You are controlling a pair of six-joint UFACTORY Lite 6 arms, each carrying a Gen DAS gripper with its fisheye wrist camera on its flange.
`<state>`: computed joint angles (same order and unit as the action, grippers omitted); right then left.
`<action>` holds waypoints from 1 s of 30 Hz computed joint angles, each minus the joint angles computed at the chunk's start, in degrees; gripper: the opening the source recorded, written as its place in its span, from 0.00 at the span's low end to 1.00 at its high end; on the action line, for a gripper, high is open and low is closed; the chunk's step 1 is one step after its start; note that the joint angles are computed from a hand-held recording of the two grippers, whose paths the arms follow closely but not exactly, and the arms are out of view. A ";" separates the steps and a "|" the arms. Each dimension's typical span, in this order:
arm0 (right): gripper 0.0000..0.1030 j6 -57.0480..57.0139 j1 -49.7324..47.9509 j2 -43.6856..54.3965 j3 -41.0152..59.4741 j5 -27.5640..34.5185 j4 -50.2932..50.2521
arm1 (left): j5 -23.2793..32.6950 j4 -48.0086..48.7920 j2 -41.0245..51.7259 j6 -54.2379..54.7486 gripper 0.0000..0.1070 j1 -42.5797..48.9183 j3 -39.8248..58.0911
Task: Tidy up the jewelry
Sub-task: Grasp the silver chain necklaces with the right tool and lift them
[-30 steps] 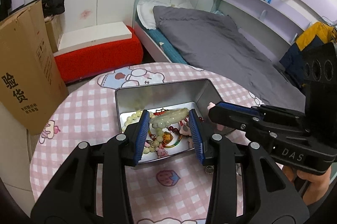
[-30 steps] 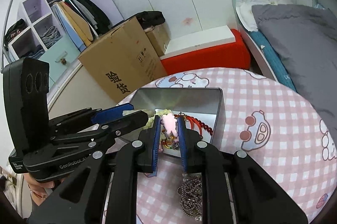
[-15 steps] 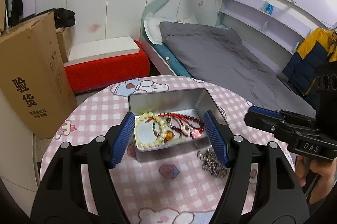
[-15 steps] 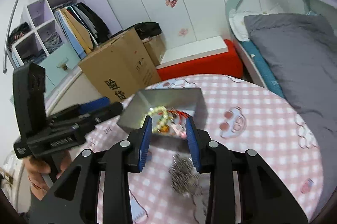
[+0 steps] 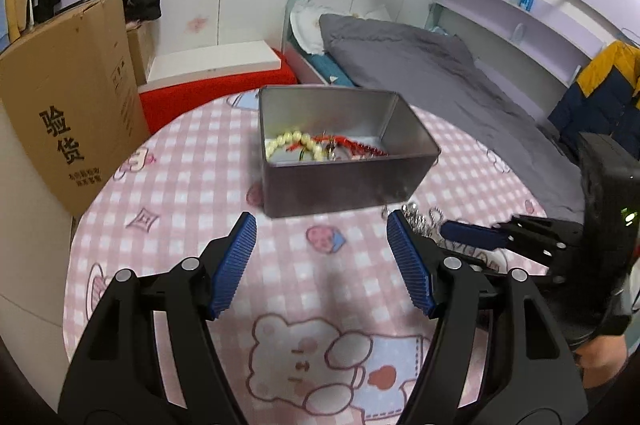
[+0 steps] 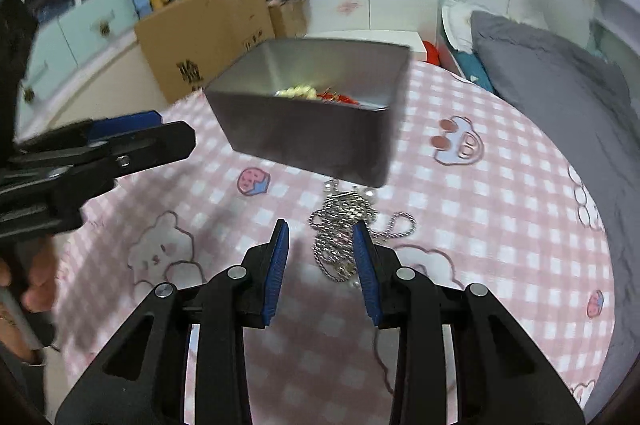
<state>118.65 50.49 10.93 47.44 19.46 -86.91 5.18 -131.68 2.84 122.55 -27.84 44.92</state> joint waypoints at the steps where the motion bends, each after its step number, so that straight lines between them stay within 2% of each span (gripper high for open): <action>1: 0.30 -2.35 0.74 1.69 1.02 1.63 1.89 | 0.02 -2.70 -0.52 2.59 0.63 -0.18 -0.74; 3: 0.27 -5.50 1.54 5.53 3.64 3.00 3.71 | 0.23 -1.90 -1.33 1.68 0.63 0.09 -1.91; 6: 0.13 -7.15 2.18 7.57 4.58 6.01 4.37 | 0.25 -1.96 -2.23 1.74 0.63 0.26 -3.07; 8: 0.06 -2.62 0.77 5.08 2.11 2.99 0.30 | 0.55 0.11 -2.65 -0.24 0.63 0.52 -3.85; 12: 0.06 12.60 -1.64 -3.43 -4.91 -2.71 -12.85 | 1.39 0.99 -3.40 -1.27 0.63 0.82 -5.09; 15: 0.06 15.47 -1.03 -10.73 -8.45 -3.47 -14.84 | 1.70 0.64 -4.24 -1.01 0.63 0.76 -6.19; 18: 0.06 9.47 0.56 -16.81 -9.50 -2.56 -8.07 | 2.75 6.33 -5.68 -6.55 0.63 1.12 -7.44; 24: 0.06 0.02 5.08 -25.88 -9.63 3.40 2.38 | 3.79 8.81 -8.10 -8.40 0.63 0.25 -9.67; 30: 0.06 -7.15 8.72 -33.30 -10.64 10.01 9.31 | 4.01 4.38 -6.87 -4.47 0.63 -3.37 -9.08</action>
